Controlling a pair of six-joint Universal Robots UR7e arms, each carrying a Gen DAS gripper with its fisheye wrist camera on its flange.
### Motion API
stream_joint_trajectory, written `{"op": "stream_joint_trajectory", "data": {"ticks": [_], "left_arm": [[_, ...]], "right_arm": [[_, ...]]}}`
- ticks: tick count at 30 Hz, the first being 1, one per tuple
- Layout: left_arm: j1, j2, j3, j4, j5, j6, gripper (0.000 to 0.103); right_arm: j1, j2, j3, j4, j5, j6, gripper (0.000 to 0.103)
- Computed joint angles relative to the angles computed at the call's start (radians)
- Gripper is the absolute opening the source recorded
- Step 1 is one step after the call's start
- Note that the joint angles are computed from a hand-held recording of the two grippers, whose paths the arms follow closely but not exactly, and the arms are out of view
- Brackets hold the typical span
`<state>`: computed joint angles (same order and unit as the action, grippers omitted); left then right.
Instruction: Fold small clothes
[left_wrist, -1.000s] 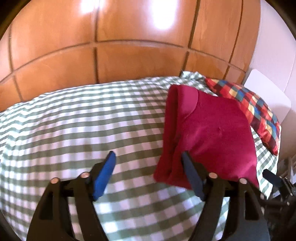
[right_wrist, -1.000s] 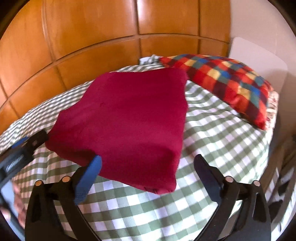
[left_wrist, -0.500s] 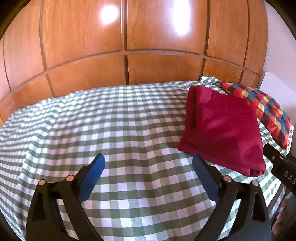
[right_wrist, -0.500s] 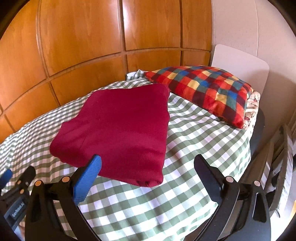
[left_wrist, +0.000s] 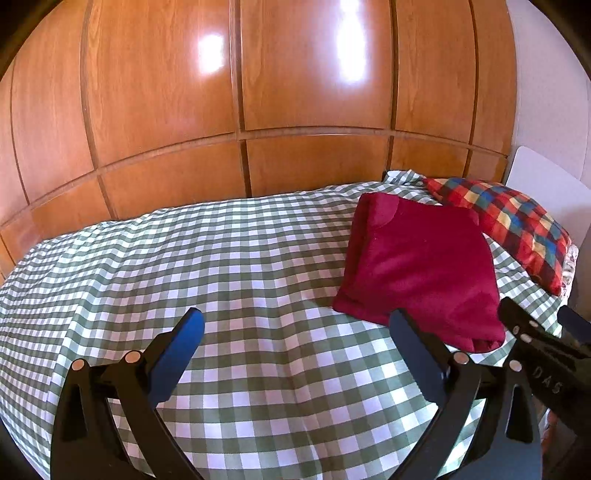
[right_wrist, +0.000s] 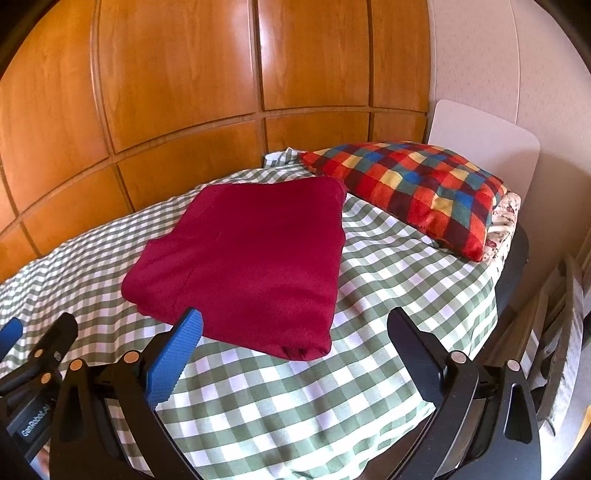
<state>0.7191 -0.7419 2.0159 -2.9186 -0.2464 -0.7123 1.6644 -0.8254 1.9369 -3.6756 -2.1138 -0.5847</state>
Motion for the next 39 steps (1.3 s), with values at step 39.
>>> {"op": "stream_joint_trajectory", "data": {"ticks": [39], "left_arm": [[0.055, 0.054, -0.072, -0.054, -0.047, 0.120, 0.100]], "right_arm": [[-0.019, 0.068, -0.085, 0.057, -0.018, -0.007, 0.099]]}}
